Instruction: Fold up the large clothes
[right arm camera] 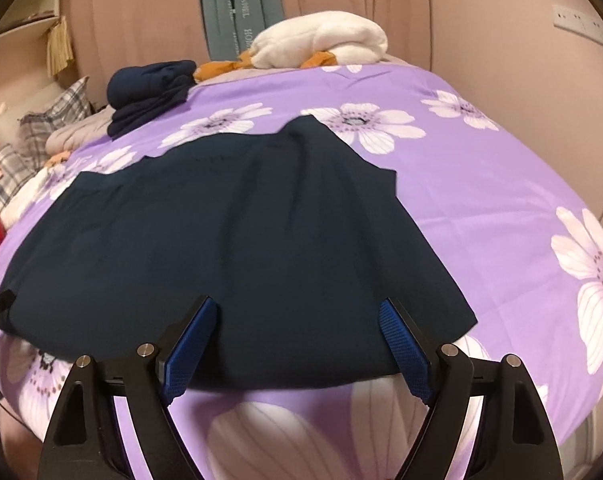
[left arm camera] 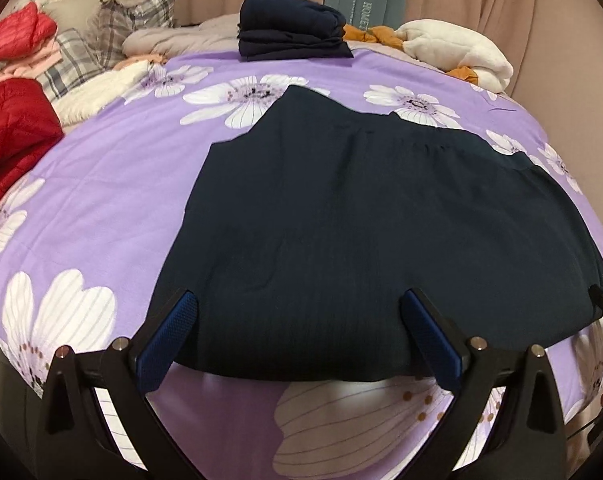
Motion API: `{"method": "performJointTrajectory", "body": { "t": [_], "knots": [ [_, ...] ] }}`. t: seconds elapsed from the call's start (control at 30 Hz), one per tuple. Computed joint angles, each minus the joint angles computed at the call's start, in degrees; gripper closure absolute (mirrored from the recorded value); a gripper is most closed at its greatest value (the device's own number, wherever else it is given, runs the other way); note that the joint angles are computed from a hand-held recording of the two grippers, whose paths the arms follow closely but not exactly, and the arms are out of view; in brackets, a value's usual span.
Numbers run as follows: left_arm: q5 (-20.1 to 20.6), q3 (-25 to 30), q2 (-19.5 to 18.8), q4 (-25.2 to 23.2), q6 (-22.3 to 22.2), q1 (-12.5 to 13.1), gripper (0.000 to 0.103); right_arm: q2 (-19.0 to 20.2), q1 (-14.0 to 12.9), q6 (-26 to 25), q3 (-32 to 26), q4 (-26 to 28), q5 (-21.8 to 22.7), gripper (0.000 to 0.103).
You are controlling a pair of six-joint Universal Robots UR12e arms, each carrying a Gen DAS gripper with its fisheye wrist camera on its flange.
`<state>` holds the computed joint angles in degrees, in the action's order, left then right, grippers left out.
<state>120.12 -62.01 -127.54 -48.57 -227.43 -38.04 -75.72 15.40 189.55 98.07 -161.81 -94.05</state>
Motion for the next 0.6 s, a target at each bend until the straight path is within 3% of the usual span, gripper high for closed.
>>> {"method": "performJointTrajectory", "body": {
  "t": [0.43, 0.6],
  "knots": [
    [-0.6, -0.8, 0.2, 0.1, 0.6, -0.2, 0.000, -0.7, -1.2, 1.9, 1.3, 0.6, 3.7, 0.018],
    [0.4, -1.0, 0.7, 1.5, 0.7, -0.7, 0.002, -1.4, -0.9, 2.8, 1.0, 2.3, 2.7, 0.018]
  ]
}}
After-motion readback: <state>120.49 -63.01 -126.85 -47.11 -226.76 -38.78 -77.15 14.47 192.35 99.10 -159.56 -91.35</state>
